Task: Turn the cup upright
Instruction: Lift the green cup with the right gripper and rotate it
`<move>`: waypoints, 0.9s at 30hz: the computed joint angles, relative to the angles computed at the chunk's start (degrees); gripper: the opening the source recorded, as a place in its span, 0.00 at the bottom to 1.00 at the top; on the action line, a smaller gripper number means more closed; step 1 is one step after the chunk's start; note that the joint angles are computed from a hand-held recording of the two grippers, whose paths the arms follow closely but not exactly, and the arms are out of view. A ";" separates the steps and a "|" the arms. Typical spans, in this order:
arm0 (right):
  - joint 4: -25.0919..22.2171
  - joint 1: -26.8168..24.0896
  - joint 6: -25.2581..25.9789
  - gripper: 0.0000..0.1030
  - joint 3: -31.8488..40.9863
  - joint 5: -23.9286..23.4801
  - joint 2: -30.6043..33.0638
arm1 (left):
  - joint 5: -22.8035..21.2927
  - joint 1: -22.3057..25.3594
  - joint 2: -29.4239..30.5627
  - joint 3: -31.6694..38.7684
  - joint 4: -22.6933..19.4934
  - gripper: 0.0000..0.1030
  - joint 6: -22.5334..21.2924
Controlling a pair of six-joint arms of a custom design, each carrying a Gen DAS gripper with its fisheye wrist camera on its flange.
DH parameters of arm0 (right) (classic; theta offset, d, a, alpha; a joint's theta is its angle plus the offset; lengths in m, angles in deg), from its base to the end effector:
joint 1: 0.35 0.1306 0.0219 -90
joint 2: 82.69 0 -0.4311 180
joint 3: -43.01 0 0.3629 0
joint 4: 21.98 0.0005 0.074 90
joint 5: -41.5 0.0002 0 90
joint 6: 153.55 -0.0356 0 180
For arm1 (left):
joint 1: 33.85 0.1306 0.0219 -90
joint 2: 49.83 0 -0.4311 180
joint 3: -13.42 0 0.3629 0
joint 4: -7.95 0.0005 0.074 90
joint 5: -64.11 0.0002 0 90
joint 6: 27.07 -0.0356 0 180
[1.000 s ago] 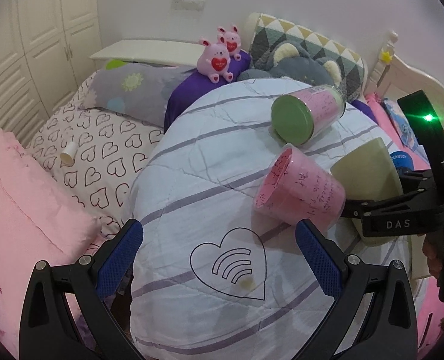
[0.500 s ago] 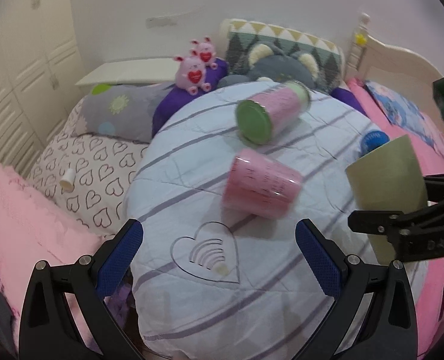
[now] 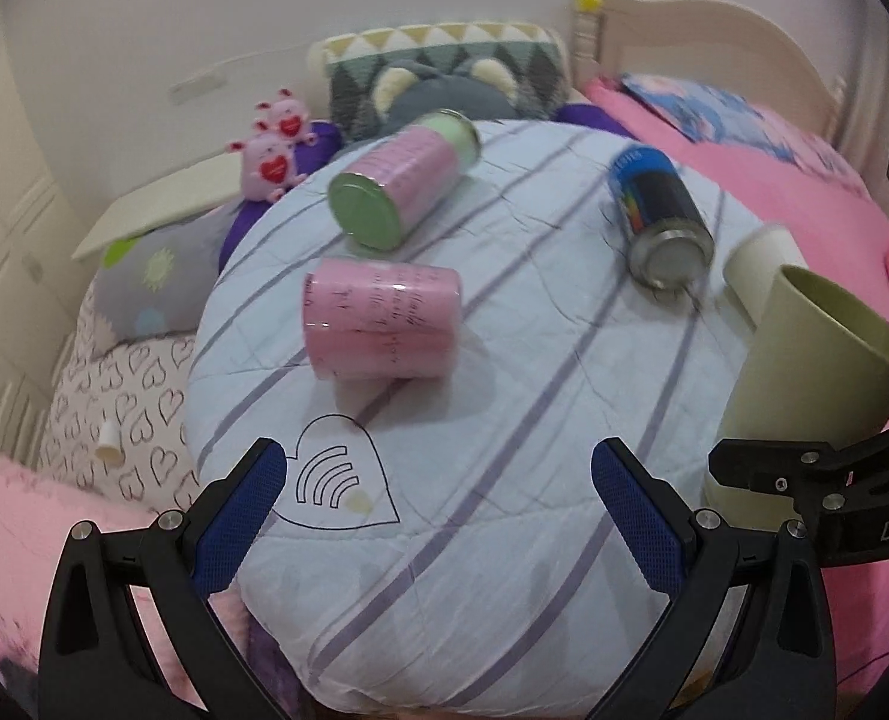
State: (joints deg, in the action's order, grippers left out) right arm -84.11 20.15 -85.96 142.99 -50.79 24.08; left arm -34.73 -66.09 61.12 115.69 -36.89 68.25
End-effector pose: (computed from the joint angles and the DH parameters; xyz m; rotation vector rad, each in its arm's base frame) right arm 0.5110 0.1920 0.3981 0.0363 2.8033 0.2429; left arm 0.5098 -0.3156 0.3905 0.5179 2.4364 -0.0820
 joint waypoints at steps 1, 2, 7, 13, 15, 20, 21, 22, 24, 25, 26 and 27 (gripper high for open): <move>0.91 0.00 -0.95 0.75 -1.50 -0.09 -0.67 | 0.17 -0.09 -0.16 -0.40 0.30 1.00 -1.00; 1.55 0.09 -1.96 0.75 -2.51 -0.07 -1.04 | 0.14 -0.07 -0.19 -0.53 0.33 1.00 -1.45; 4.26 0.80 -4.64 0.75 -4.54 1.18 -1.21 | 2.70 0.72 0.04 -0.73 -0.13 1.00 -2.14; 5.26 0.57 -5.03 0.76 -2.70 2.71 0.79 | 2.85 1.36 0.63 -0.73 0.14 1.00 -1.78; 5.42 0.11 -5.47 0.76 -2.06 1.57 1.61 | 2.83 1.59 0.93 -0.57 -0.23 1.00 -1.75; 6.44 -0.58 -7.15 0.76 -3.35 -1.44 2.51 | 2.57 2.01 1.77 0.01 -1.08 1.00 -1.58; 7.74 -0.49 -7.71 0.76 -4.14 -1.05 2.24 | 2.58 2.04 1.80 0.04 -1.18 1.00 -1.57; 8.33 -0.45 -8.26 0.76 -4.41 -0.95 1.97 | 2.53 2.04 1.89 0.05 -1.27 1.00 -1.62; 9.02 -0.48 -8.24 0.70 -4.20 -1.43 1.91 | 2.50 2.02 1.92 0.09 -1.56 1.00 -1.78; 8.93 -0.51 -8.19 0.70 -3.85 -1.57 2.06 | 2.58 2.02 1.85 0.01 -1.52 1.00 -1.79; 9.10 -0.54 -8.74 0.70 -3.67 -1.48 2.19 | 2.65 2.03 1.73 -0.11 -1.42 1.00 -1.78; 9.43 -0.51 -9.40 0.70 -3.53 -1.16 2.33 | 2.63 2.04 1.61 -0.20 -1.37 1.00 -1.79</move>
State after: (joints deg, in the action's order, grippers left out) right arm -74.68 19.64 -95.36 139.46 -51.95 26.40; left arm -32.10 -64.05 62.72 115.49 -38.26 66.46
